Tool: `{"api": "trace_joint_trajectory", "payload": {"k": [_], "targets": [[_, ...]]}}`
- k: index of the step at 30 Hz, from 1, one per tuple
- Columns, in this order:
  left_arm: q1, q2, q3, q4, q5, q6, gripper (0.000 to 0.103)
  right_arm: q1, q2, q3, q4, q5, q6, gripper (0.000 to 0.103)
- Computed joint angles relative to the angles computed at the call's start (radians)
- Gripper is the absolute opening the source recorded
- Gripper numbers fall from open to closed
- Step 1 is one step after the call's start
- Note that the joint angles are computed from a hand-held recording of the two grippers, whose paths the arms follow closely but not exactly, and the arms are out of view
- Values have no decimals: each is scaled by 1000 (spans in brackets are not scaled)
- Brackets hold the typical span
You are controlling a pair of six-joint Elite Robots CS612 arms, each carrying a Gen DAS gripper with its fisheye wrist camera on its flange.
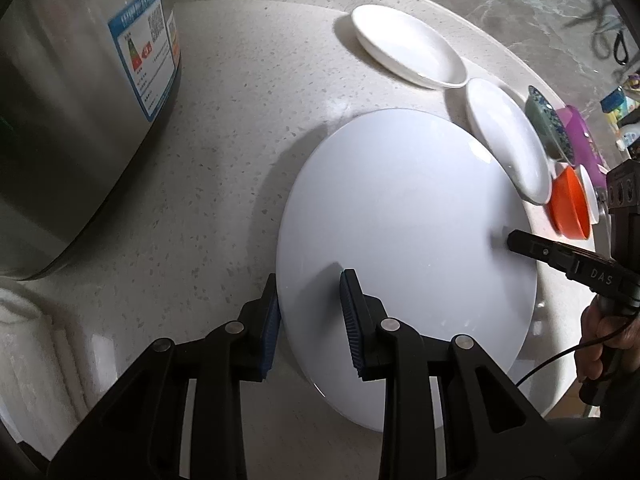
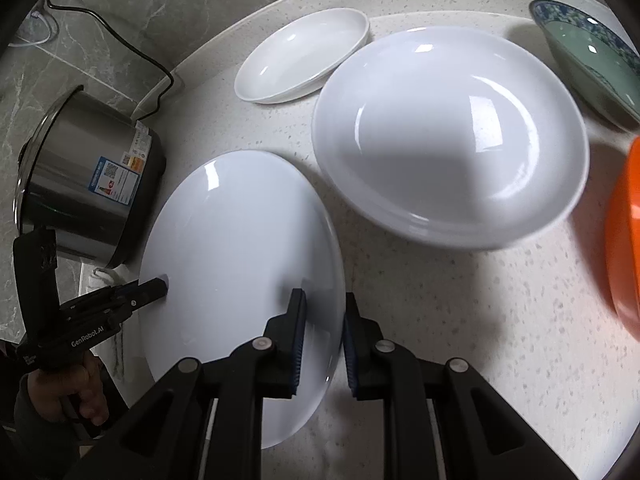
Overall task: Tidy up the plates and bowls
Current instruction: 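Lift the large white plate with both grippers and carry it toward the rice cooker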
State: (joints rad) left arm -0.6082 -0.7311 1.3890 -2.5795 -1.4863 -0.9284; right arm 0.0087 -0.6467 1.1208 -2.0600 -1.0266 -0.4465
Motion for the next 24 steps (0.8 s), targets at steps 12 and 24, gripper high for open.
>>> {"api": "trace_joint_trajectory", "payload": {"k": [12,24], "targets": [[-69,-27,-10,-27,-32,45,26,-66,-138,206,-141,7,46,19],[-158,72,-176,60,-28,14,26,-173,-172,291,-142,-18,-11,19]]}}
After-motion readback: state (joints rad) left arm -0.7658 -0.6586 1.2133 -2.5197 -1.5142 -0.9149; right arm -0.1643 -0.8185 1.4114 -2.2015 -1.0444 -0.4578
